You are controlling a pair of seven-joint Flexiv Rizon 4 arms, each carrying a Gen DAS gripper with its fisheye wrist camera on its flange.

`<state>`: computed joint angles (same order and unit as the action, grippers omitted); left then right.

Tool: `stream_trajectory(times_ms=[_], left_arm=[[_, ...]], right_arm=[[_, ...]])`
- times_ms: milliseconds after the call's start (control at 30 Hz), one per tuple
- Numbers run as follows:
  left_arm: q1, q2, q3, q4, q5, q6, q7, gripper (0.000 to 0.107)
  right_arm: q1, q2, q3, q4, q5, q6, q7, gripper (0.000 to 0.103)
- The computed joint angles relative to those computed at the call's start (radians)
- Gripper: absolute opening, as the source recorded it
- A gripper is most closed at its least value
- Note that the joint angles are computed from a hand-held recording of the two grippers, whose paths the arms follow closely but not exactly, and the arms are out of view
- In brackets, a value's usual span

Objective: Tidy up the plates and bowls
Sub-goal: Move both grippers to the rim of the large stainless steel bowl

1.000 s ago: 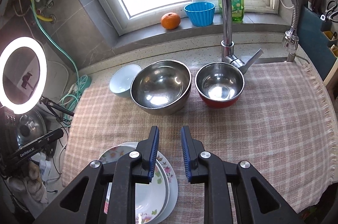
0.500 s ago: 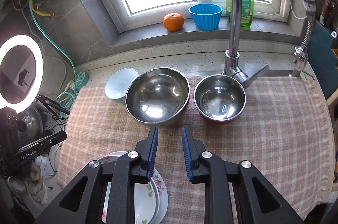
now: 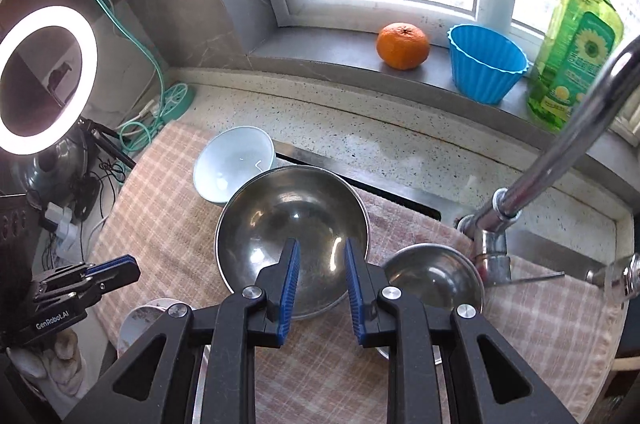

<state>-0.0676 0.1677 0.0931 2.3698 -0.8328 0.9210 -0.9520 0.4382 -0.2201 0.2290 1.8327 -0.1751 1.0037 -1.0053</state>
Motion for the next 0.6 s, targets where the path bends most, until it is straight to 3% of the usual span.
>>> stream_trajectory(times_ms=[267,600], left_arm=[[-0.025,-0.051,-0.037,-0.006,0.000,0.053,-0.112,0.012],[-0.040,-0.112,-0.064,-0.041,0.023,0.093,-0.208,0.015]], right_arm=[[-0.049,-0.118,0.015,-0.147,0.124,-0.104,-0.220,0.021],[-0.075,-0.212,0.015,-0.252,0.205,-0.182,-0.329,0.021]])
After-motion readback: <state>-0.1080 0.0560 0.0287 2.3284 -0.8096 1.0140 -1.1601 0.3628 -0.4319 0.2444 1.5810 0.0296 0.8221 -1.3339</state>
